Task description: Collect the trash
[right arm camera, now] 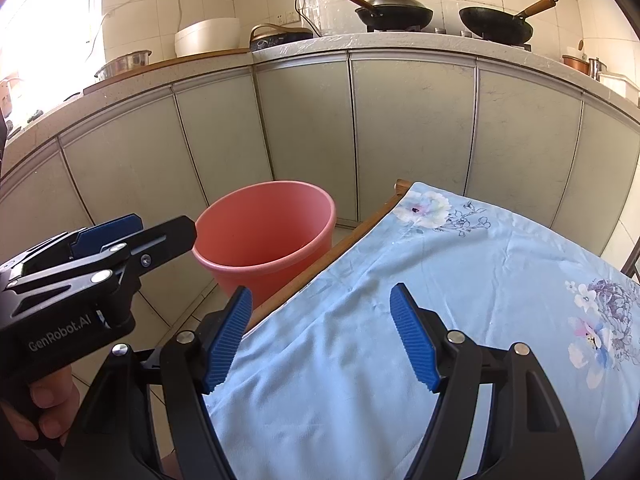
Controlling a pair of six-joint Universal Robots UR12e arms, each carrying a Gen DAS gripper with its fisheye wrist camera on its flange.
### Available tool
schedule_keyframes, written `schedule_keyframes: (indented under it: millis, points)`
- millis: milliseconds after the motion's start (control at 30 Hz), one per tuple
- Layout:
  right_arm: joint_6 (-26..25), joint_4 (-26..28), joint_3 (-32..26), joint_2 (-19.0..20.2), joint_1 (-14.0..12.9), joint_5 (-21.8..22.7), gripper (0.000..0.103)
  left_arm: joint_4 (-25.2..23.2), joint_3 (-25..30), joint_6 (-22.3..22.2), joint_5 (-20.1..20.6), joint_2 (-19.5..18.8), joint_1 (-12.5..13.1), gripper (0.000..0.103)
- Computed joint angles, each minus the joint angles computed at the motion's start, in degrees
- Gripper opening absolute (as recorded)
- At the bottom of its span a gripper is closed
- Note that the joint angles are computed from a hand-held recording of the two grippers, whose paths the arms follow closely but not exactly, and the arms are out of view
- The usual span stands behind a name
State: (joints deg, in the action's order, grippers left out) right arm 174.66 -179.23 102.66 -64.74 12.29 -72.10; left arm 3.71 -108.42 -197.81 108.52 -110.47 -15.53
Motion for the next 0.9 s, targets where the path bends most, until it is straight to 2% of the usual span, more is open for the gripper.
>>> schedule_keyframes:
  millis: [900]
  points:
    - [0.2,0.0,0.5,-0.3,-0.1,-0.3,0.072,0.0,0.1,0.7,0.2,-0.1,-0.3,0.066]
